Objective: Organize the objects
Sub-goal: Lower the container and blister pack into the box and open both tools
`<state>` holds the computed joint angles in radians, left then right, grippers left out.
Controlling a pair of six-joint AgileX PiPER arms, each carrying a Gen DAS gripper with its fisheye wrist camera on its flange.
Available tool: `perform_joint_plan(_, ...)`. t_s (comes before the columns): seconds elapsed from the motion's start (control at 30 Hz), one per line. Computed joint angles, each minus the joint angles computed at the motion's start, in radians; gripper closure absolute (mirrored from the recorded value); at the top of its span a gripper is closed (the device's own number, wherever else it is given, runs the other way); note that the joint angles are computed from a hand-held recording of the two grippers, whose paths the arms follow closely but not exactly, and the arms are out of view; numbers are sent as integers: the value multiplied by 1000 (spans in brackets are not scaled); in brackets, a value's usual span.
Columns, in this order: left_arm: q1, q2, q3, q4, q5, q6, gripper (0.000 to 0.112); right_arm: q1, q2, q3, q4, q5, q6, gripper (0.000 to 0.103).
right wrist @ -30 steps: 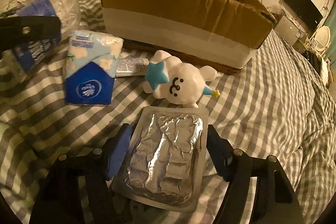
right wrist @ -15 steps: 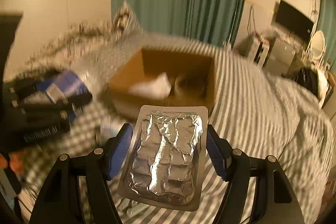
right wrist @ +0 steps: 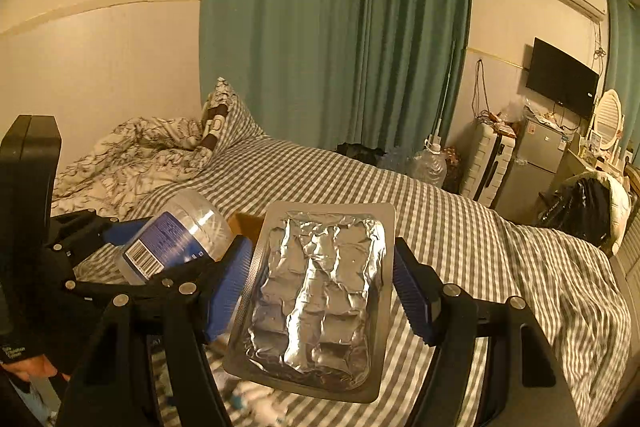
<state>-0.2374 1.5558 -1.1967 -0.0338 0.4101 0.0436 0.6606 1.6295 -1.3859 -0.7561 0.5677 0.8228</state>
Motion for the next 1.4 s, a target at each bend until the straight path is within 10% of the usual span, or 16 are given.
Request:
perform_joint_plan(0.4,77,306,-127,-271,-80,294,50,-168,322,-208,309,-124,-225,33)
perform_joint_plan(0.7,83,201,-59,-341,-111,357,21,-154,209,-91,215,-144,-133,17)
perform_joint_plan(1.4,122,-458,251,-232,104,254,21,444,-259,55,-222,571,259,16)
